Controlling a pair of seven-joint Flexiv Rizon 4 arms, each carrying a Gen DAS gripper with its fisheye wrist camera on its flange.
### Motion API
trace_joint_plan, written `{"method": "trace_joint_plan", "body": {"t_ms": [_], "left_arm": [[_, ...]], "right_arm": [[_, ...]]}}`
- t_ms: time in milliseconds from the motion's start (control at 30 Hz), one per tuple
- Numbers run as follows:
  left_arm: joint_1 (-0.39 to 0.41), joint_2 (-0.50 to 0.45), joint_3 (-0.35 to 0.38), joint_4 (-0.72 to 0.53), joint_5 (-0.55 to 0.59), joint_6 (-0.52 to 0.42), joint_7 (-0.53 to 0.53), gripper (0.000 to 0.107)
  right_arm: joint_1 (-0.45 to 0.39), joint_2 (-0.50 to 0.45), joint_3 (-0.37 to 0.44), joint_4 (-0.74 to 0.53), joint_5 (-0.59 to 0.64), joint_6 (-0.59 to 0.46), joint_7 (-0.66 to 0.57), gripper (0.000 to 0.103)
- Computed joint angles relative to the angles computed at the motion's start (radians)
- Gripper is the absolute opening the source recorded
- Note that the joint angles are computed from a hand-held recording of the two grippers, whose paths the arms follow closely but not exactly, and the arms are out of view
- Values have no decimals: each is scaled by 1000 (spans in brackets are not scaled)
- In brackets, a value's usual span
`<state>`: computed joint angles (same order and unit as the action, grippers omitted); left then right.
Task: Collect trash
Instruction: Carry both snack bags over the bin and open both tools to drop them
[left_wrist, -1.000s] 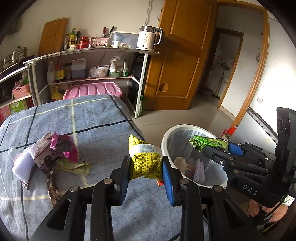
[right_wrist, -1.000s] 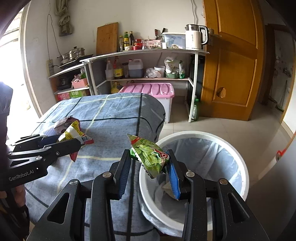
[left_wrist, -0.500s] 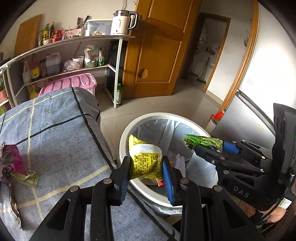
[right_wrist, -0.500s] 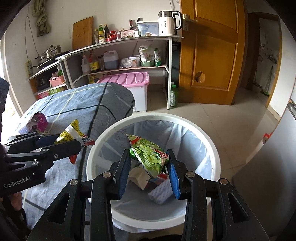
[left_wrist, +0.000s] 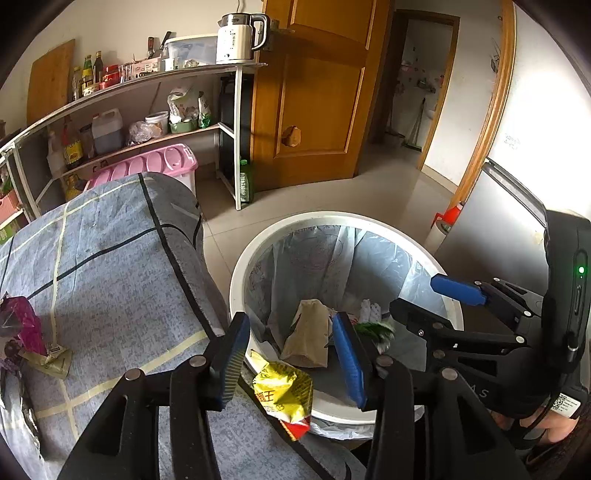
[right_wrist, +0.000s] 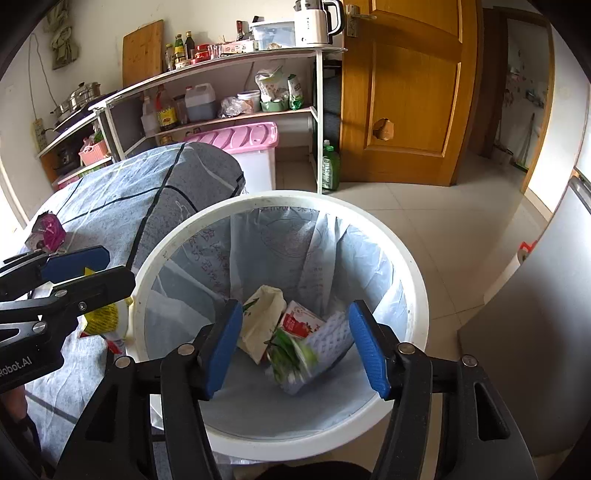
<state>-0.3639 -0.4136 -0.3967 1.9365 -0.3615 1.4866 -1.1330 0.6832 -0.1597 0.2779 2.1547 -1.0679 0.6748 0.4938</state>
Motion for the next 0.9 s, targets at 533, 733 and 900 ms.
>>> {"method": "trace_joint_plan", "body": {"t_ms": [533, 733, 900], "left_arm": [[136, 120, -93, 132, -85, 106, 30, 51], [188, 182, -99, 194, -113, 143, 33, 51], [302, 236, -194, 266, -210, 190, 83, 51]], "right_arm": [[47, -14, 7, -84, -38, -76, -8, 61], [78, -54, -4, -154, -83, -83, -40, 61], [103, -101, -23, -218, -107, -62, -64, 61]]}}
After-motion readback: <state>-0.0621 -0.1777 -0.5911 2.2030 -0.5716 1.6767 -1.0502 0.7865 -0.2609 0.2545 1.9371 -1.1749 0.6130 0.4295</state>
